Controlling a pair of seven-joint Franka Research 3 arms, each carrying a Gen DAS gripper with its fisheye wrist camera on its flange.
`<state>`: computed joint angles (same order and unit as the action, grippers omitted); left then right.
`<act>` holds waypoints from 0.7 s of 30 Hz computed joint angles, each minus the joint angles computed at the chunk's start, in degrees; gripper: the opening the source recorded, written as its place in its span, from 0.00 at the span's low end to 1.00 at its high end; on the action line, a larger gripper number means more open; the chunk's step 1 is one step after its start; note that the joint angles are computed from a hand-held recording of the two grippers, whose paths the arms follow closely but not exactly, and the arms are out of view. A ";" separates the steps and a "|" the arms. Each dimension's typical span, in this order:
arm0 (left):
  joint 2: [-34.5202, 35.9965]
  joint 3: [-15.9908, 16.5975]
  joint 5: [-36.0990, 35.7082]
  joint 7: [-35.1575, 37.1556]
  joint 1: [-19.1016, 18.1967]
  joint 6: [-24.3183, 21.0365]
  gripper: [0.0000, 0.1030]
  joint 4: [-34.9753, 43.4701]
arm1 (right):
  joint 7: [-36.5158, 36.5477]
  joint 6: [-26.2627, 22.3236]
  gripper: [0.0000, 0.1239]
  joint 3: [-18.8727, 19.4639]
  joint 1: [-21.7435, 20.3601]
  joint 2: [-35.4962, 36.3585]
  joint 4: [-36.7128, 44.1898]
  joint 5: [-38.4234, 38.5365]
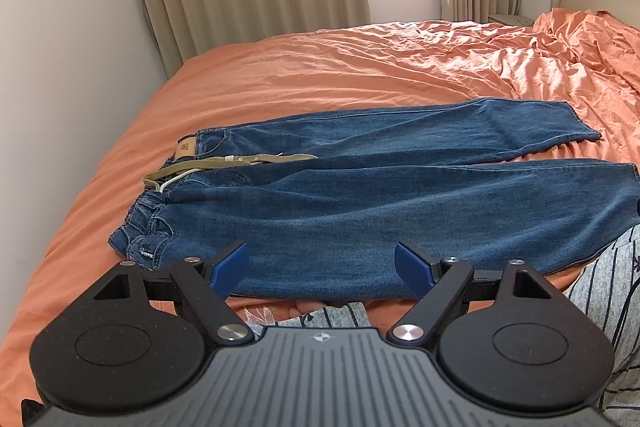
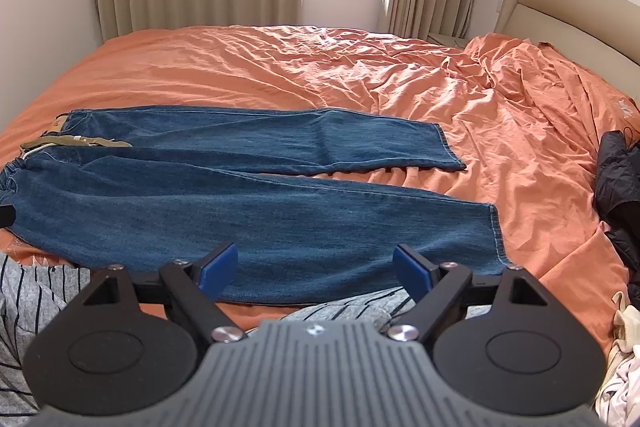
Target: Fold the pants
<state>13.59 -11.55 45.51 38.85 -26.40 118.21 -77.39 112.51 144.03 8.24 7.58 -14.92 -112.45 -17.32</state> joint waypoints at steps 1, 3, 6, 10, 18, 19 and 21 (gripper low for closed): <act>0.04 0.00 -0.03 0.12 0.02 -0.01 0.94 0.03 | 0.01 0.00 0.66 -0.07 -0.01 -0.08 -0.05 0.09; 0.06 0.00 0.06 0.19 -0.05 -0.20 0.94 0.05 | 0.10 0.07 0.66 -0.14 -0.11 -0.18 -0.15 0.10; -0.20 0.08 -0.12 0.16 0.18 0.09 0.94 -0.32 | -0.23 0.02 0.66 -0.29 -0.26 0.03 0.02 0.00; -1.80 0.17 -1.09 2.25 1.85 3.50 0.89 -2.75 | -4.79 3.94 0.65 -2.12 0.29 -0.39 -1.08 2.98; -7.80 0.73 -0.58 15.02 7.84 10.57 0.59 -10.52 | -21.43 14.39 0.63 -5.71 -0.83 1.40 -1.76 11.04; -8.59 0.81 -1.30 17.44 8.84 11.72 0.58 -11.71 | -21.81 13.83 0.58 -5.59 -1.55 2.07 -0.92 11.02; -10.05 0.97 -2.89 22.41 10.74 13.81 0.54 -13.94 | -23.87 12.50 0.46 -6.32 -2.09 3.57 1.00 12.51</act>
